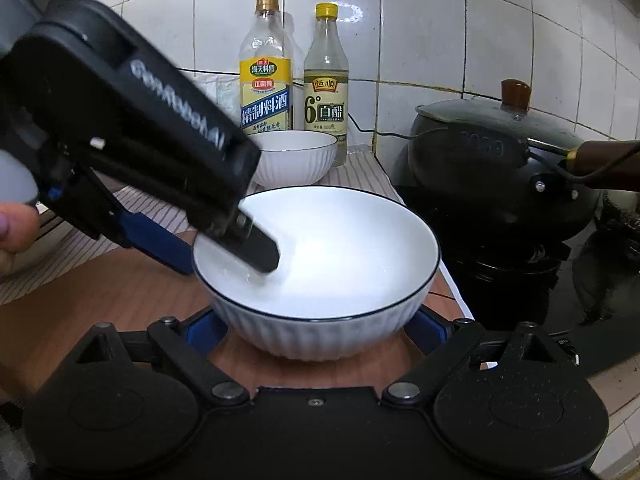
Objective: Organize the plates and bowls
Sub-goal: 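Close both tools on the bowl rim and lift the bowl, then carry the bowl with both tools toward the white bowl by the bottles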
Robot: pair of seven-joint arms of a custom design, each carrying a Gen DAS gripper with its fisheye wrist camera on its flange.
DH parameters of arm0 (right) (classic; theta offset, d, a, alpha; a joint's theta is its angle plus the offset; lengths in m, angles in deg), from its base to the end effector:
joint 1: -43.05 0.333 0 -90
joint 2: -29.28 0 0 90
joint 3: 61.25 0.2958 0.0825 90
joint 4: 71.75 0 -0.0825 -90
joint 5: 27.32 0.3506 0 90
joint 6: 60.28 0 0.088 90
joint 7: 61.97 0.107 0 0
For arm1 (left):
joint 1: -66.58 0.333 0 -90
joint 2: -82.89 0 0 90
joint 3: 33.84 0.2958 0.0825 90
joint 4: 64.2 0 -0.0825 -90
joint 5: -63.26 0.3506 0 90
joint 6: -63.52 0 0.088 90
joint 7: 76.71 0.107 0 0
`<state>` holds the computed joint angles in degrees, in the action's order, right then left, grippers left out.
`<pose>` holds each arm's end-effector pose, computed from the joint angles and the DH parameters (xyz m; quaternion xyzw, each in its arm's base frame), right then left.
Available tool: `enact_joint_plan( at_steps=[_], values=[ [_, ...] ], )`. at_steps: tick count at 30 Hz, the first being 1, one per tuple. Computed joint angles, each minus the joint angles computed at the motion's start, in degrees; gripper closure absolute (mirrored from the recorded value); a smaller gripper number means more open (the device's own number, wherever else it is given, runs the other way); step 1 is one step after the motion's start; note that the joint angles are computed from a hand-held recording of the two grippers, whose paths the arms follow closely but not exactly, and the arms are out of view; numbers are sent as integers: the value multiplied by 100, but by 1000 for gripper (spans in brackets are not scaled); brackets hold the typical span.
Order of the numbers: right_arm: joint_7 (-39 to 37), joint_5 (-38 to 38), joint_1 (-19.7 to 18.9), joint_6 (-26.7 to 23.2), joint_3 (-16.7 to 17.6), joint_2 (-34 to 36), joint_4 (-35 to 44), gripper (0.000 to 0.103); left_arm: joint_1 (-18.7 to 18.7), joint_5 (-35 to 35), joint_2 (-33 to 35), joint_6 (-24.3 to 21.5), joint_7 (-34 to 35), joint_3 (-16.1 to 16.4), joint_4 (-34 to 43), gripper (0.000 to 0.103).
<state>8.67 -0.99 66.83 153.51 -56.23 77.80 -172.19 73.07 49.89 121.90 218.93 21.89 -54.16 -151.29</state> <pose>0.6028 0.2497 0.2339 -0.6719 0.5318 -0.3224 0.4022 0.7026 -0.1082 0.3402 -0.6484 0.6945 -0.3078 0.0505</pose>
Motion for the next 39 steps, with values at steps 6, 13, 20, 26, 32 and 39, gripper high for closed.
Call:
enact_joint_plan(
  at_steps=[6,13,20,26,32,39],
  values=[
    [12,202,105,-6,-34,49,87,6,210,-306,22,-124,428,-248,3,82],
    [63,190,131,-104,-2,-34,87,6,186,-302,-291,18,519,-127,-340,82],
    [46,64,238,-140,66,-211,47,6,303,-340,-849,231,683,-26,-916,82],
    [60,-458,193,-272,233,-212,218,6,440,-372,-1287,322,911,127,-1306,82],
    [273,-1021,7,-651,536,-17,651,6,527,-482,-1483,325,919,341,-1460,82],
    [304,-1659,-152,-1331,755,518,1544,6,505,-254,-1207,-131,478,645,-1014,82]
  ],
)
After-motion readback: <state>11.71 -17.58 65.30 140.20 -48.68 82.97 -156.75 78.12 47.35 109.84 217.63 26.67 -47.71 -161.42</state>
